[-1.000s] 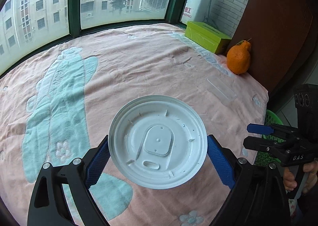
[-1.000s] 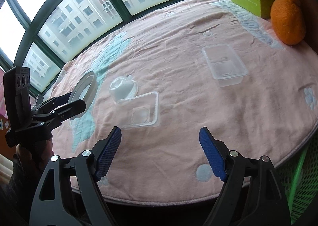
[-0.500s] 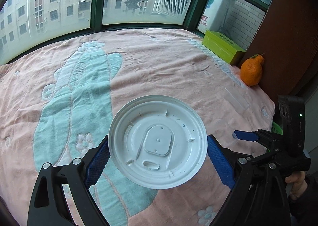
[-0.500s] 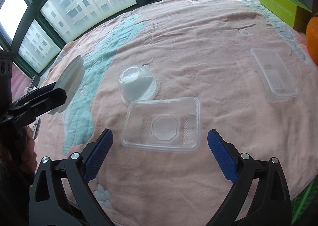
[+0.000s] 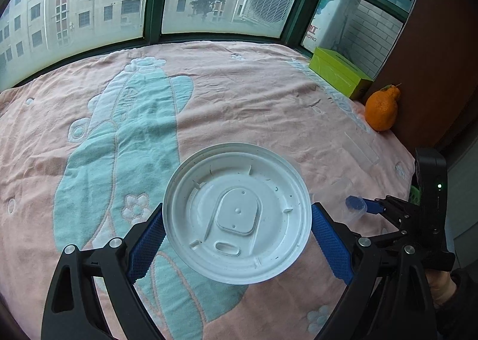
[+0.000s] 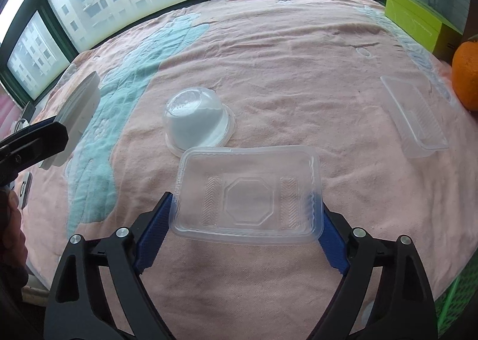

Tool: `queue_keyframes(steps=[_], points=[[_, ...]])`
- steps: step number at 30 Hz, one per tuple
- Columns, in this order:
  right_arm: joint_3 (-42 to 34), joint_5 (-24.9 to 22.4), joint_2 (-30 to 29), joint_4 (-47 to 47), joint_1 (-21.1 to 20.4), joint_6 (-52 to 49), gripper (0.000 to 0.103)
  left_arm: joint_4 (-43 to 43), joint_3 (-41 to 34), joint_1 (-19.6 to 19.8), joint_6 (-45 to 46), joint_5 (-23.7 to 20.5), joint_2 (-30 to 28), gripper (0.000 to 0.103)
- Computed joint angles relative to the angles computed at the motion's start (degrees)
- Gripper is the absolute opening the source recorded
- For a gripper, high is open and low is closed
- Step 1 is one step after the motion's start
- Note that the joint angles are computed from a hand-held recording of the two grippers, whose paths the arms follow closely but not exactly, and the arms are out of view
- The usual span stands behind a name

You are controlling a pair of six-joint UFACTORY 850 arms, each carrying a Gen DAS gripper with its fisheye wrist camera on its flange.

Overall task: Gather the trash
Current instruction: 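Grasp the clear rectangular plastic tray with the right tool, then drop clear tray into green basket with right tool while left tool holds white lid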

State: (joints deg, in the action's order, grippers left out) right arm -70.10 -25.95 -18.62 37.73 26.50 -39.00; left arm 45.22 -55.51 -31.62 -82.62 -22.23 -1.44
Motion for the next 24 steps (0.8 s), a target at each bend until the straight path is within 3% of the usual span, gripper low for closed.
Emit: queue_keyframes(steps=[9,24], points=[[5.0,-1.0,6.5,6.8,-5.0,-5.7,0.087,-2.6,-4.9,-2.4,5.2,1.3,-4.0,0.09],[13.4,0.1,15.0,8.0,-22.6,-2.6,0.087,-21.4,-23.7,-8.1,29.8,2.1,-18.7,0.09]])
